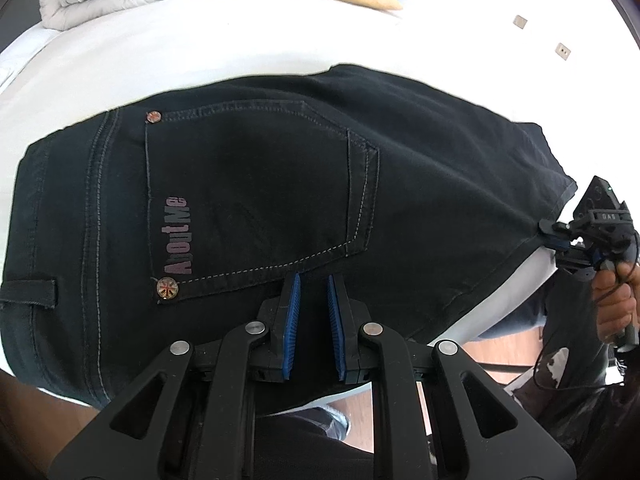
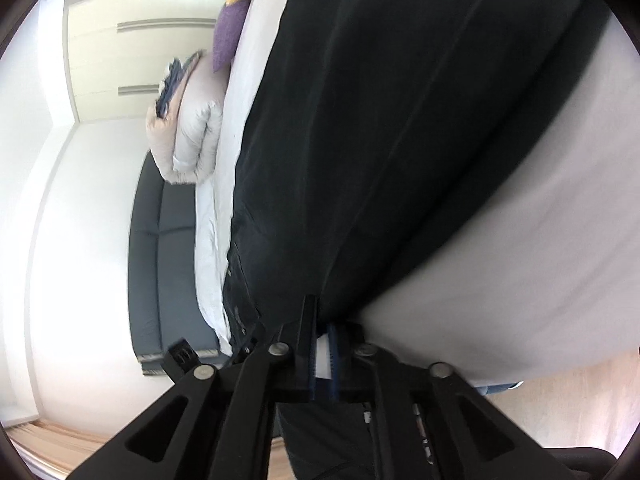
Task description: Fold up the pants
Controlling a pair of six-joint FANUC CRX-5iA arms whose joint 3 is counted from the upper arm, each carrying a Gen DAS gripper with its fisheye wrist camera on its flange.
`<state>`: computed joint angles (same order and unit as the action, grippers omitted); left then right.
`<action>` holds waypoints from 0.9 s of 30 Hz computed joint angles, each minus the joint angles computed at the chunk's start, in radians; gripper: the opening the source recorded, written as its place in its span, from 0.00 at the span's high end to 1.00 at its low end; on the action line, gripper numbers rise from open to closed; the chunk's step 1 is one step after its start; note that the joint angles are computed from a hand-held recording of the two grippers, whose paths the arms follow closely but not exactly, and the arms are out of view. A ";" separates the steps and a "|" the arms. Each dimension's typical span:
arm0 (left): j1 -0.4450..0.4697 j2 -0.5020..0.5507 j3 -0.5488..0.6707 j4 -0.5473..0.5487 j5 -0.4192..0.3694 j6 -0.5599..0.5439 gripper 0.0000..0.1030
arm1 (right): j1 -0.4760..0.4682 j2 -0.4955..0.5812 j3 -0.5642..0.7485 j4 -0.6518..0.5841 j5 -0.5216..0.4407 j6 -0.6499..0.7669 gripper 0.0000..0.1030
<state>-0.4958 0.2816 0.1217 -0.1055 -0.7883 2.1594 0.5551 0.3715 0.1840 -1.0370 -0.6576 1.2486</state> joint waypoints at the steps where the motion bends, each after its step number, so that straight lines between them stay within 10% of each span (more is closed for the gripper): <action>1: -0.003 -0.005 0.004 -0.009 0.000 0.015 0.86 | -0.023 -0.012 -0.015 -0.046 0.004 0.026 0.79; 3: -0.011 -0.014 0.013 -0.032 0.023 0.042 0.86 | -0.050 -0.049 -0.056 -0.084 0.067 0.053 0.57; 5: -0.015 -0.008 0.029 -0.019 0.063 0.024 0.86 | -0.055 -0.083 -0.096 -0.041 0.142 0.008 0.56; 9: -0.031 0.105 0.154 0.052 0.037 -0.090 0.86 | -0.069 -0.110 -0.142 0.056 0.176 -0.101 0.96; 13: -0.061 0.201 0.260 0.031 -0.058 -0.120 0.86 | -0.085 -0.134 -0.192 0.012 0.195 -0.065 1.00; 19: -0.029 0.141 0.132 0.132 0.051 -0.164 0.86 | -0.103 -0.150 -0.209 -0.062 0.189 0.013 1.00; 27: -0.021 0.140 0.116 0.155 0.071 -0.186 0.86 | -0.162 -0.243 -0.305 -0.079 0.328 0.013 0.75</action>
<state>-0.5167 0.4219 0.2381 0.0500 -0.7175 1.9729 0.3926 0.1282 -0.1214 -1.1160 -0.3299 1.2615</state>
